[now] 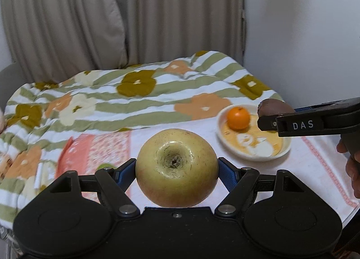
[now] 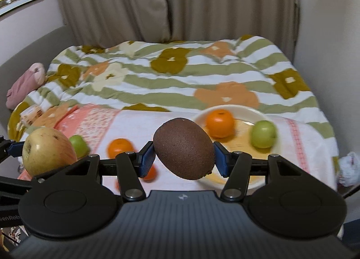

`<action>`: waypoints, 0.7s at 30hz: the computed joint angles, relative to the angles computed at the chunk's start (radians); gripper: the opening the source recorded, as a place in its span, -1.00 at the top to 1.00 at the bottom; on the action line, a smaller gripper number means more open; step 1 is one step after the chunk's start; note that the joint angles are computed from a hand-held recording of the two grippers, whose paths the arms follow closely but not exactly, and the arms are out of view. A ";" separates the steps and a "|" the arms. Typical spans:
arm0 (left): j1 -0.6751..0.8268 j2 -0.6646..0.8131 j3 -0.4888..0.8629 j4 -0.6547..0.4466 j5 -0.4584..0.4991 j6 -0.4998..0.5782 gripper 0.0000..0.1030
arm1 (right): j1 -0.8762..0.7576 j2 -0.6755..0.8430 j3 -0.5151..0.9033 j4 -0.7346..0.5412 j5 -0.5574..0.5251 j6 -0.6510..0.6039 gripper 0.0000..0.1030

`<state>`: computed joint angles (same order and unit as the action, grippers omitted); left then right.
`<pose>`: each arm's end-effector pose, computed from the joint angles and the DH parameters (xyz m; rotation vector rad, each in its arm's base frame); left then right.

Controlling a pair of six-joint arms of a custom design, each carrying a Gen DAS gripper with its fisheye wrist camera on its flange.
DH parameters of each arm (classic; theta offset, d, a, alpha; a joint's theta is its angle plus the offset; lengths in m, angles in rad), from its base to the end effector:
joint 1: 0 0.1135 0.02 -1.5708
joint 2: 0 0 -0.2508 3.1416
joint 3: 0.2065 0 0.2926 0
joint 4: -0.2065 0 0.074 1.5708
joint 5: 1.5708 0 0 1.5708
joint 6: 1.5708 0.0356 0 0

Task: Organize fruits
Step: 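Lower pear-apple and kiwi into the bear bowl and open both tools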

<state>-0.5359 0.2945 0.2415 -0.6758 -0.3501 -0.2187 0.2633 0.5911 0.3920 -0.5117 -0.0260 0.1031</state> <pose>0.1346 -0.0657 0.1595 0.1786 2.2396 -0.0012 0.1807 0.0497 0.1839 -0.1969 2.2826 0.2207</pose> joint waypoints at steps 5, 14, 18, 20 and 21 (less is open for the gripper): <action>-0.107 0.299 0.065 0.214 -0.043 -0.037 -0.55 | -0.257 0.020 0.003 -0.003 -0.153 -0.150 -0.36; -0.151 0.796 0.208 0.543 -0.007 -0.036 -0.55 | -0.546 0.257 0.054 0.107 -0.322 -0.335 -0.36; -0.156 0.990 0.286 0.642 0.011 -0.032 -0.55 | -0.612 0.394 0.093 0.172 -0.363 -0.388 -0.36; -0.157 1.061 0.319 0.672 0.020 -0.028 -0.55 | -0.622 0.455 0.111 0.205 -0.370 -0.398 -0.36; -0.158 1.107 0.340 0.690 0.026 -0.024 -0.55 | -0.627 0.479 0.118 0.217 -0.374 -0.403 -0.36</action>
<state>-0.6936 1.4014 0.5818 0.0139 -0.3241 -0.2429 -0.3636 1.0703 0.5103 -0.2945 -0.3997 -0.2995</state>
